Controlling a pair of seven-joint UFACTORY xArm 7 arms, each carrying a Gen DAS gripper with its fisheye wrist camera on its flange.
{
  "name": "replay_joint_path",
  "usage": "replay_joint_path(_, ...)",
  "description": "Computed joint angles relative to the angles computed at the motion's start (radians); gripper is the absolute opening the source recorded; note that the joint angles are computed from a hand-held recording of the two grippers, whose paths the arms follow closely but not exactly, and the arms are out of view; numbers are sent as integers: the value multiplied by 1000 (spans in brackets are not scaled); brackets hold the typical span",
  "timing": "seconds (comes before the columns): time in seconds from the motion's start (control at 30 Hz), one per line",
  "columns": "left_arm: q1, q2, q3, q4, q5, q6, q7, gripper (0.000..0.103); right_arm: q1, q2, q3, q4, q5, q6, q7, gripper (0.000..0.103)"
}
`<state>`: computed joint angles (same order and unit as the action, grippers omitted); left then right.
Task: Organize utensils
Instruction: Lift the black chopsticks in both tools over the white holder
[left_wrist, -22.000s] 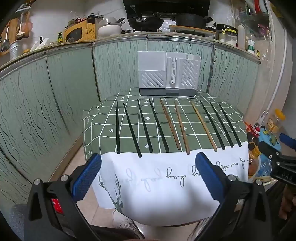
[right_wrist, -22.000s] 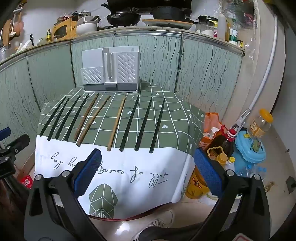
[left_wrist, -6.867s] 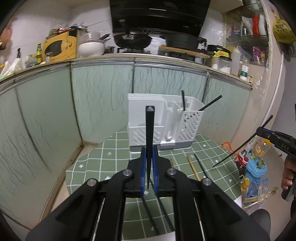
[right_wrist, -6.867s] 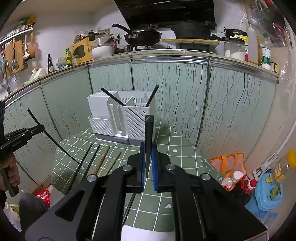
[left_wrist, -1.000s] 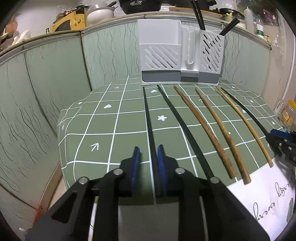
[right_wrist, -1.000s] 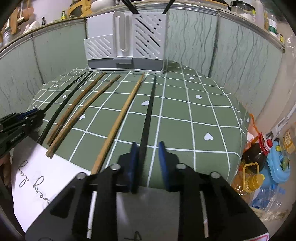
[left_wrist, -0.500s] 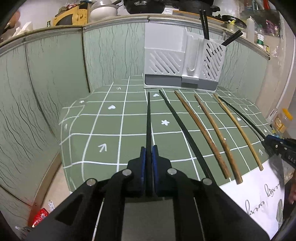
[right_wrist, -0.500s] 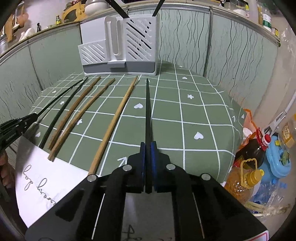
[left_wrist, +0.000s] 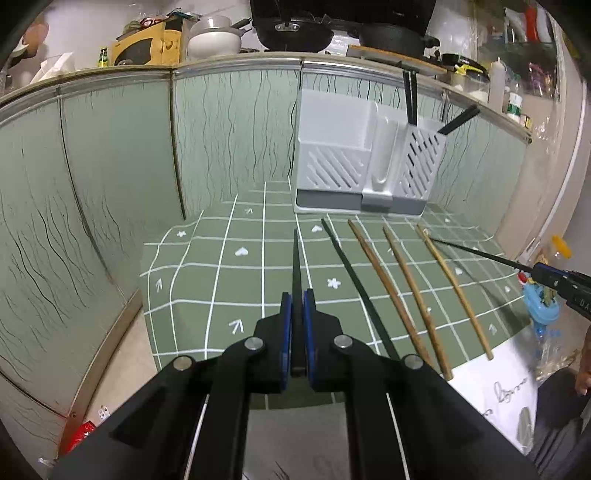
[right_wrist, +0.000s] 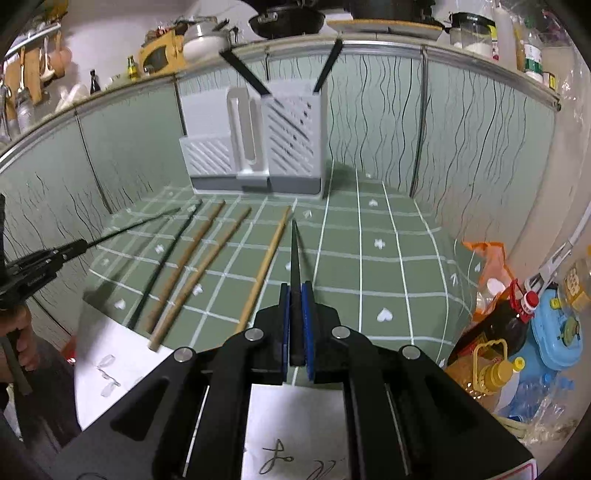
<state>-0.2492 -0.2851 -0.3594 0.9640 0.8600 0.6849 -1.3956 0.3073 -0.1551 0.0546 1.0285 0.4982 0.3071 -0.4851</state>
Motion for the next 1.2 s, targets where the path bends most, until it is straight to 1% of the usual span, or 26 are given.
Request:
replay_joint_path(0.2,7,-33,-3,30,-7,6,37,6,9,-25,-15,52,41,26,-29,6)
replay_joint_path(0.47,35,-77,-26,84,-26,17,92,6,13,-38,-24,114,59,44,-61,6)
replay_joint_path(0.57,47,-87,-34,103,-37,15,114,6,11,-36,-26,143,59,70,-68,6)
replay_joint_path(0.77,65,-85,-45,137,-52,20,162,6,9,-38,-19,171,57,92,-77,6)
replay_joint_path(1.03,78,-85,-52,143,-71,12,177,6,12,-43,-20,179,69,110,-91,6)
replay_joint_path(1.2,83,-63,-53,170,-68,22,194,6,9,-34,-18,198,65,121,-100,6)
